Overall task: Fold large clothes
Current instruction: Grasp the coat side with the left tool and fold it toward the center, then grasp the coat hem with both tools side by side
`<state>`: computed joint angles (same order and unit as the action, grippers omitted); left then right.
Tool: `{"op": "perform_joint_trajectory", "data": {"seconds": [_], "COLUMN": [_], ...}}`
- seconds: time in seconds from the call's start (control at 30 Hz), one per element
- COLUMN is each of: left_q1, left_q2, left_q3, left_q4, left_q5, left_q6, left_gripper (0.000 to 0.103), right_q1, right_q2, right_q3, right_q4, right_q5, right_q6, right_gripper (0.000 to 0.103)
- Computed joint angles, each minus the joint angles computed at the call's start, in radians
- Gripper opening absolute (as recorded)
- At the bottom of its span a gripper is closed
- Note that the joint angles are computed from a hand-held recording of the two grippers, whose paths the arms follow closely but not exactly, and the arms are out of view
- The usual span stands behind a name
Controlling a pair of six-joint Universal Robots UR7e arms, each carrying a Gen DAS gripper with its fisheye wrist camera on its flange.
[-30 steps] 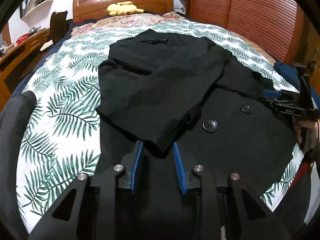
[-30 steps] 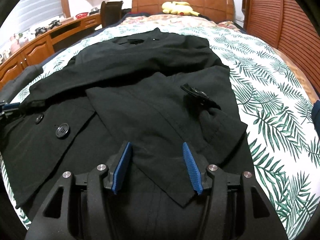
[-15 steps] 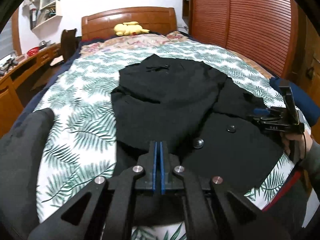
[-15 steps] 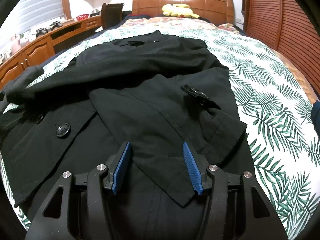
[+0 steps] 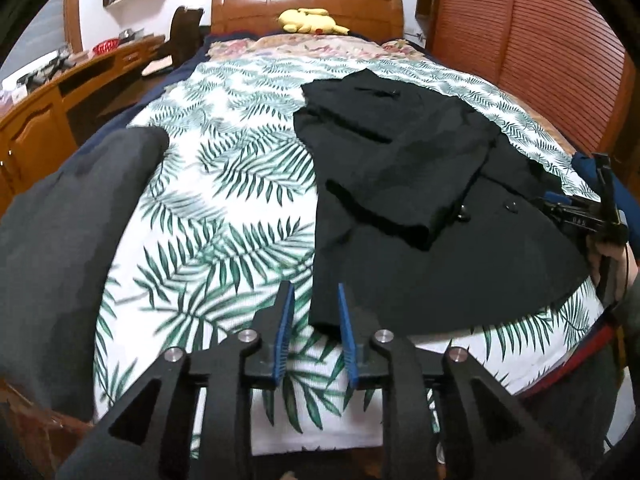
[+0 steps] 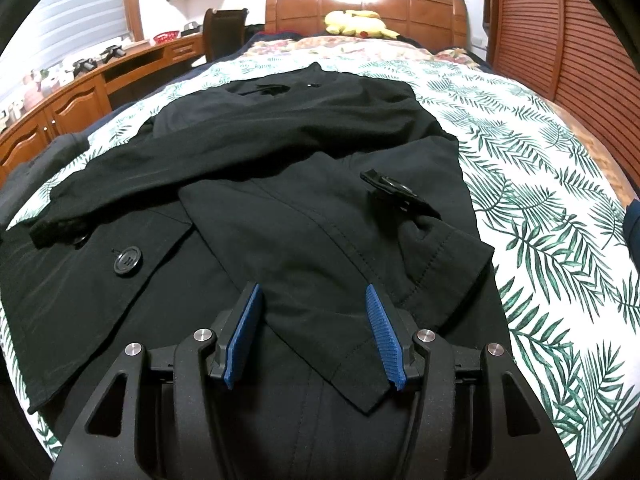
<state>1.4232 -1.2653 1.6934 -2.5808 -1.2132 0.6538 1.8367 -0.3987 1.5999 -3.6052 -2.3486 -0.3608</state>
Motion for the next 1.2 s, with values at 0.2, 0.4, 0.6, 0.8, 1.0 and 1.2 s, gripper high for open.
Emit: {"op": "perform_joint_trajectory", "data": {"seconds": [0.2, 0.4, 0.6, 0.8, 1.0, 1.2], "left_q1": [-0.006, -0.014, -0.006, 0.003, 0.003, 0.002], "left_q2": [-0.005, 0.028, 0.055, 0.073, 0.073, 0.074], "left_q3": [0.014, 0.001, -0.014, -0.026, -0.016, -0.017], "left_q4": [0.002, -0.007, -0.01, -0.027, -0.051, -0.05], "left_q5": [-0.005, 0.032, 0.051, 0.052, 0.056, 0.06], "left_q6": [0.002, 0.011, 0.018, 0.021, 0.029, 0.026], "left_gripper": [0.024, 0.026, 0.03, 0.039, 0.04, 0.041], "right_q1": [0.0, 0.013, 0.032, 0.053, 0.048, 0.031], "right_q2": [0.001, -0.012, -0.086, -0.155, -0.208, -0.209], "right_q3": [0.0, -0.004, 0.096, 0.225, 0.336, 0.377], "right_q4": [-0.002, 0.068, 0.08, 0.014, -0.003, -0.049], "right_q5": [-0.002, -0.037, -0.054, -0.115, -0.142, -0.112], "right_q6": [-0.001, 0.044, 0.094, 0.103, 0.182, 0.191], "right_gripper": [0.055, 0.055, 0.056, 0.061, 0.065, 0.065]}}
